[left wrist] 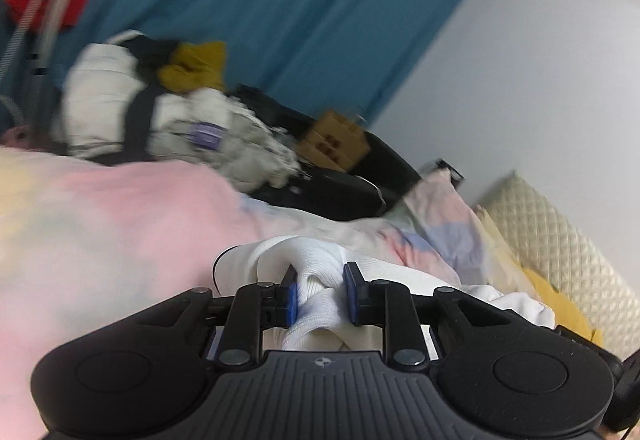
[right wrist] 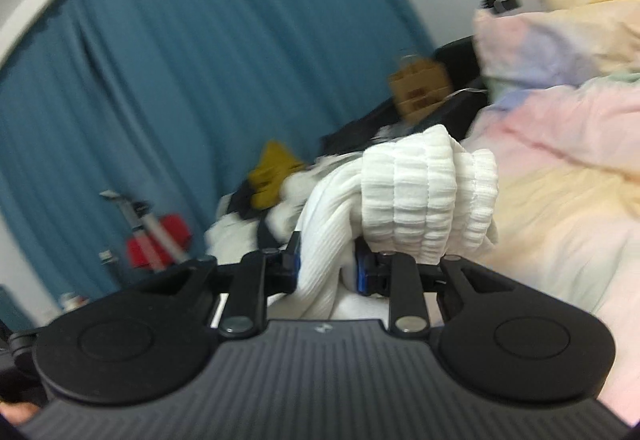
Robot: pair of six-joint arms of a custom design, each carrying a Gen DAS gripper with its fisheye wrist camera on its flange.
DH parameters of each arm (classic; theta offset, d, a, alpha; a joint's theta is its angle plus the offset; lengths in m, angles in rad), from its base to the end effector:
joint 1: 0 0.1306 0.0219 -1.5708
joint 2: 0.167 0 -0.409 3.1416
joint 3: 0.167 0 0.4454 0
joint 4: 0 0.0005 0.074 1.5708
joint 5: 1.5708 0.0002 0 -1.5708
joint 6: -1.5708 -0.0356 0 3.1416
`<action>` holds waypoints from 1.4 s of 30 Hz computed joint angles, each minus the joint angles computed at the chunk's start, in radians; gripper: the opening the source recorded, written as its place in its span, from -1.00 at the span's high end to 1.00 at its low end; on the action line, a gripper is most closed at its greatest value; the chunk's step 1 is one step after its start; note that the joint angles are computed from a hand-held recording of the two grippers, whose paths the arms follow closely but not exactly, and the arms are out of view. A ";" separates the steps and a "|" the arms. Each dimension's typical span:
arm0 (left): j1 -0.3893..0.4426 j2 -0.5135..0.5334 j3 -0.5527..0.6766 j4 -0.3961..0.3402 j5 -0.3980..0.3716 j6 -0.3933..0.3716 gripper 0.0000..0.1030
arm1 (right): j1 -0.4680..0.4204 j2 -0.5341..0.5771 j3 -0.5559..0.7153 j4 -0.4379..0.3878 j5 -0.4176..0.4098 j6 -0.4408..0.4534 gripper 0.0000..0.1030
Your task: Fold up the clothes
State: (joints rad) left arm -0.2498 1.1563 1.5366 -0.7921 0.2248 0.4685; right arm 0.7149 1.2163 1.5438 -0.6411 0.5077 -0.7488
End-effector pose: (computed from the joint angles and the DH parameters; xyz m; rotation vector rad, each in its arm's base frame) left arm 0.4192 -0.1157 0.6488 -0.0725 2.0360 -0.6821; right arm 0.3646 0.2929 0.6431 0.3794 1.8399 0.5405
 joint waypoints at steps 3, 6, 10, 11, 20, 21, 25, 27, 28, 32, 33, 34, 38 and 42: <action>-0.035 0.095 -0.028 0.093 0.015 -0.046 0.54 | -0.071 0.009 -0.057 -0.022 -0.024 -0.015 0.47; -0.041 0.140 -0.075 0.170 0.045 -0.095 0.54 | -0.104 0.023 -0.104 -0.073 -0.064 -0.037 0.47; -0.009 0.100 -0.182 0.176 0.119 -0.195 0.53 | -0.071 -0.009 -0.200 -0.067 -0.064 -0.058 0.47; 0.000 0.086 -0.207 0.159 0.133 -0.226 0.53 | -0.058 -0.016 -0.217 -0.080 -0.061 -0.084 0.47; -0.018 -0.057 -0.366 0.065 0.025 -0.408 0.37 | 0.020 -0.034 -0.283 -0.174 -0.060 -0.305 0.32; -0.027 -0.063 -0.356 0.043 -0.001 -0.411 0.34 | 0.017 -0.034 -0.263 -0.213 -0.072 -0.318 0.31; -0.050 -0.144 -0.321 -0.063 -0.024 -0.405 0.15 | 0.059 -0.061 -0.198 -0.357 -0.028 -0.358 0.30; -0.080 -0.200 -0.311 -0.110 -0.058 -0.403 0.10 | 0.106 -0.080 -0.166 -0.423 0.021 -0.365 0.30; -0.099 -0.227 -0.305 -0.131 -0.077 -0.403 0.04 | 0.139 -0.083 -0.145 -0.457 0.058 -0.361 0.30; -0.185 -0.344 -0.284 -0.204 -0.170 -0.390 -0.12 | 0.273 -0.070 -0.041 -0.581 0.197 -0.347 0.30; -0.210 -0.367 -0.277 -0.218 -0.195 -0.388 -0.14 | 0.311 -0.063 -0.012 -0.608 0.233 -0.345 0.30; -0.237 -0.391 -0.268 -0.236 -0.224 -0.378 -0.17 | 0.346 -0.057 0.015 -0.631 0.266 -0.341 0.31; -0.366 -0.471 -0.223 -0.307 -0.371 -0.332 -0.40 | 0.486 -0.016 0.123 -0.716 0.393 -0.371 0.31; -0.507 -0.535 -0.186 -0.382 -0.522 -0.270 -0.55 | 0.596 0.047 0.230 -0.825 0.497 -0.427 0.31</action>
